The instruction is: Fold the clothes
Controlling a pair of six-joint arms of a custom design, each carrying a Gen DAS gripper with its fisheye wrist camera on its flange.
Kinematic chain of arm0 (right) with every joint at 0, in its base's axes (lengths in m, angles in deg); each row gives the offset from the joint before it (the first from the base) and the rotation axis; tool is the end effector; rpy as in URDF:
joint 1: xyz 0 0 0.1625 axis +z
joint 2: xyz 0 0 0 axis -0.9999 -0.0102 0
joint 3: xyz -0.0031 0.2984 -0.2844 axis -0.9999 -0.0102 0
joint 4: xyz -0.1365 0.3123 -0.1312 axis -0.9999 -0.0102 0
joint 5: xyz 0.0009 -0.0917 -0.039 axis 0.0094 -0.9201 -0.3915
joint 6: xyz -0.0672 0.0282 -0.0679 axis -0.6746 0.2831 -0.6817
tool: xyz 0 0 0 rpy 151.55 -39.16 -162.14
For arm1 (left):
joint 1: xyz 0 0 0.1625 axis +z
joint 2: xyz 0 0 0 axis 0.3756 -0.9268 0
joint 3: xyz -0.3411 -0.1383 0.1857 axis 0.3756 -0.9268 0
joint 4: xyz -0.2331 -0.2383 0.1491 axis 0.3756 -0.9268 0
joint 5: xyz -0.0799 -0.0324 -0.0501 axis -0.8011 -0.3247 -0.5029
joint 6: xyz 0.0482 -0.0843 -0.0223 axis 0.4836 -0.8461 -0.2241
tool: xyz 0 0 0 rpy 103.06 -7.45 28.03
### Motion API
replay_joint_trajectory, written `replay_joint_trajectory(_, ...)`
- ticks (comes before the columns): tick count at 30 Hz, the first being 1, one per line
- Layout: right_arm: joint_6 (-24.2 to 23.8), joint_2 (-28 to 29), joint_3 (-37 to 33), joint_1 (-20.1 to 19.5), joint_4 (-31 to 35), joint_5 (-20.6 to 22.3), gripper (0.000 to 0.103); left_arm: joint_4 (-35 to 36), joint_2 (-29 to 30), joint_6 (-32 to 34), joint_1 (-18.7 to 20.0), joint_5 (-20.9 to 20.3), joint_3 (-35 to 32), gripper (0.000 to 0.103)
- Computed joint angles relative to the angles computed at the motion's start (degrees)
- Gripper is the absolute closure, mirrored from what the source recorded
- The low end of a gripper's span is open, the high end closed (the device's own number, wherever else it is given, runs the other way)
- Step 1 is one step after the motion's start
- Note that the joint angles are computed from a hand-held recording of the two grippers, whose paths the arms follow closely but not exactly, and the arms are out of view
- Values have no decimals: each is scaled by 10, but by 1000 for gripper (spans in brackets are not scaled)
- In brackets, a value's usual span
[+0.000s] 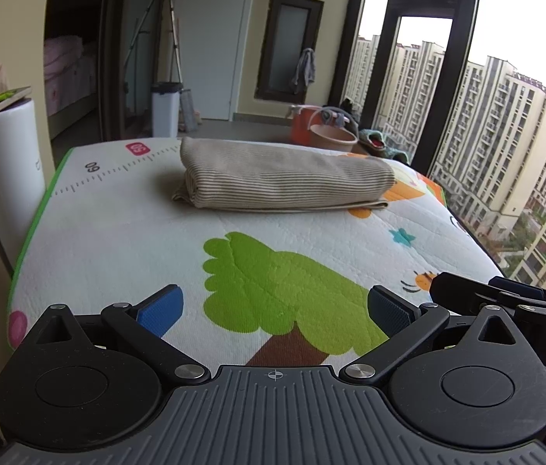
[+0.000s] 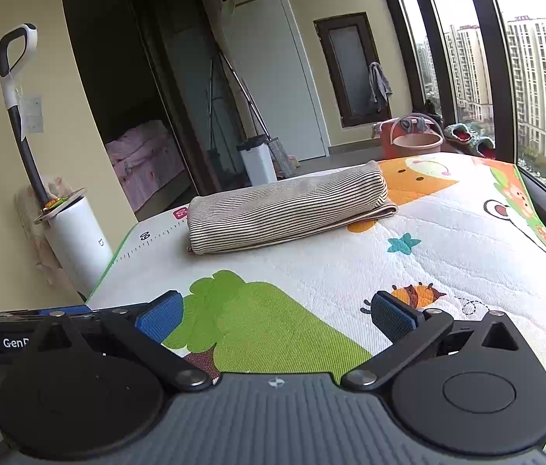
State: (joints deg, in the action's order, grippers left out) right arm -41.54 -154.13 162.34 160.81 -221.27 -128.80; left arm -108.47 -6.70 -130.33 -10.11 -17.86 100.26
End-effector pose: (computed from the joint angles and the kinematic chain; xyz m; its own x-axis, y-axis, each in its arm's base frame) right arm 0.0504 -0.3172 0.4018 -0.8673 -0.1881 0.4608 -0.4847 0.5299 -0.6959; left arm -0.4987 -0.3274 -0.0027 -0.8004 0.0761 -0.5946 0.5107 0.6059 -0.6099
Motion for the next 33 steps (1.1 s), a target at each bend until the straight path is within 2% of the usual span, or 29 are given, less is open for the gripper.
replay_joint_trajectory(33,0,0,2,2,8,-7,0,-17,2,4,10,-19,3,0)
